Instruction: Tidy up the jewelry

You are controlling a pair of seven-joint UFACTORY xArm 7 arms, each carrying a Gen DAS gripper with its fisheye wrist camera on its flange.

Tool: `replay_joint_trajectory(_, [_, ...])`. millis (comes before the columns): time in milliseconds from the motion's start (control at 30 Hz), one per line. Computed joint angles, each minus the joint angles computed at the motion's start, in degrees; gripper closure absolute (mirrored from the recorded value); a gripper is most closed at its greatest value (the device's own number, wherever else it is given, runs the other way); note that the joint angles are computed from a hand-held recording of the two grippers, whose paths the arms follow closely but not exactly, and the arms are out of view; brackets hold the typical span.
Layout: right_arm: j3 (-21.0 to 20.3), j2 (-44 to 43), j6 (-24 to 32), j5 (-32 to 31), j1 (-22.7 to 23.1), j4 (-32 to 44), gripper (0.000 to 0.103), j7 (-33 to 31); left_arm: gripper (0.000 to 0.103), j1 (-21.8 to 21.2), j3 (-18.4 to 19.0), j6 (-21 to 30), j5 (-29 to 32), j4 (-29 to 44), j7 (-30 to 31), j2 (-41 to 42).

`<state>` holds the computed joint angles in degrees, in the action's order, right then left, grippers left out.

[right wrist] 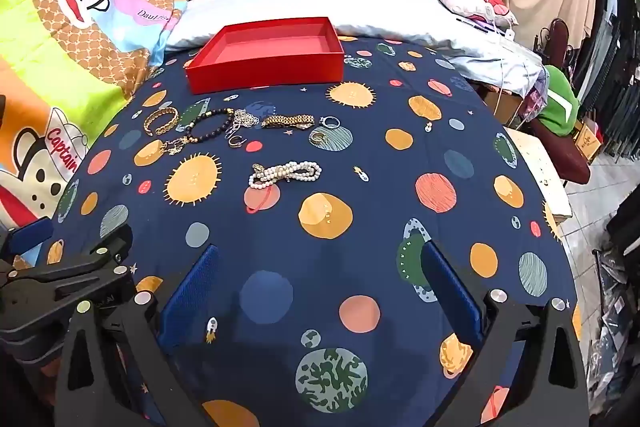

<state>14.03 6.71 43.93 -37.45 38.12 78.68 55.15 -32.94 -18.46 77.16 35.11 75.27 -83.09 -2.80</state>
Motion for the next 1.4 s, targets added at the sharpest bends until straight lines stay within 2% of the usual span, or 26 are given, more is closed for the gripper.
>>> replay_joint_trajectory(167, [-0.3, -0.6, -0.6, 0.5, -0.8, -0.8, 0.005, -0.2, 0.008, -0.1, 0.0, 0.2, 0.2, 0.6, 0.5, 0.4])
replay_joint_trajectory(300, [0.0, 0.7, 1.3, -1.0, 0.3, 1.2, 0.005, 0.1, 0.008, -0.2, 0.4, 0.9, 0.0, 2.4, 1.7, 1.9])
replay_joint_trajectory(333, [-0.3, 0.1, -0.3, 0.2, -0.3, 0.2, 0.005, -0.6, 0.008, 0.0, 0.9, 0.1, 0.2, 0.7, 1.2, 0.5])
replay_joint_trajectory(600, [-0.3, 1.0, 0.3, -0.4, 0.2, 1.1, 0.005, 0.1, 0.008, 0.3, 0.5, -1.2, 1.0, -0.1, 0.6, 0.2])
replay_joint_trajectory(1100, [-2.1, 4.6, 0.2, 1.5, 0.6, 5.4, 0.005, -3.5, 0.008, 1.2, 1.4, -2.8, 2.5, 0.7, 1.4, 1.4])
replay_joint_trajectory(1400, [-3.1, 6.9, 0.8, 3.1, 1.2, 8.4, 0.005, -5.8, 0.008, 1.9, 2.5, -3.6, 0.4, 1.4, 3.1, 2.0])
